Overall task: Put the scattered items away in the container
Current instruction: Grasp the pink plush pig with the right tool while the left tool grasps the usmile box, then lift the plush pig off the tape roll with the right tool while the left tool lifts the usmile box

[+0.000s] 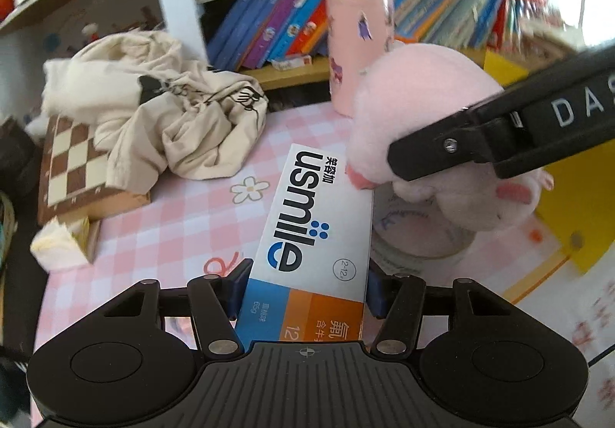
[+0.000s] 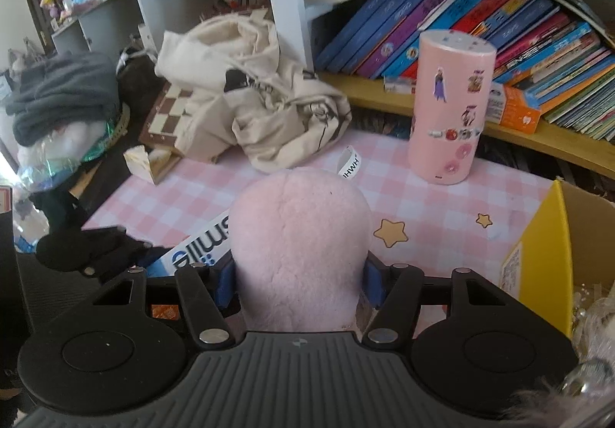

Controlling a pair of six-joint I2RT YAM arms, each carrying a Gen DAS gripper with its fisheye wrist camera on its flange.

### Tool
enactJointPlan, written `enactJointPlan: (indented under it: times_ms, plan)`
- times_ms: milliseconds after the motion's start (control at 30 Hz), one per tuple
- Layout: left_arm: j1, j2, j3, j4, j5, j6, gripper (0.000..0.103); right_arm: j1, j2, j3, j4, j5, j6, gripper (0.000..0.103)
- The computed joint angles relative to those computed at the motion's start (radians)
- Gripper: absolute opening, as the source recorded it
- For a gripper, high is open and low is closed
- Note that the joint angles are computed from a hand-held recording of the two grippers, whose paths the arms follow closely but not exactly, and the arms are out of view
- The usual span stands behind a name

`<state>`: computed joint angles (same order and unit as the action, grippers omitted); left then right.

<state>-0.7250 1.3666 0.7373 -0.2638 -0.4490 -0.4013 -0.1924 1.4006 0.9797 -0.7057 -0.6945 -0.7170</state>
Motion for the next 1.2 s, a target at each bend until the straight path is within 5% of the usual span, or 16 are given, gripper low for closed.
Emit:
enactJointPlan:
  times_ms: [700,1200]
  plan:
    - [-0.272,-0.359,-0.089,-0.298,-0.173,-0.371,0.056,-0.276,-0.190,-0.023,-0.320,-0.123,-0.261,0.060]
    - [-0.660,-0.398,-0.009,-0.614,-0.374,-0.764,0.056,-0.650,-0.167,-0.120,-0.626,-0.009,-0.850,0.060]
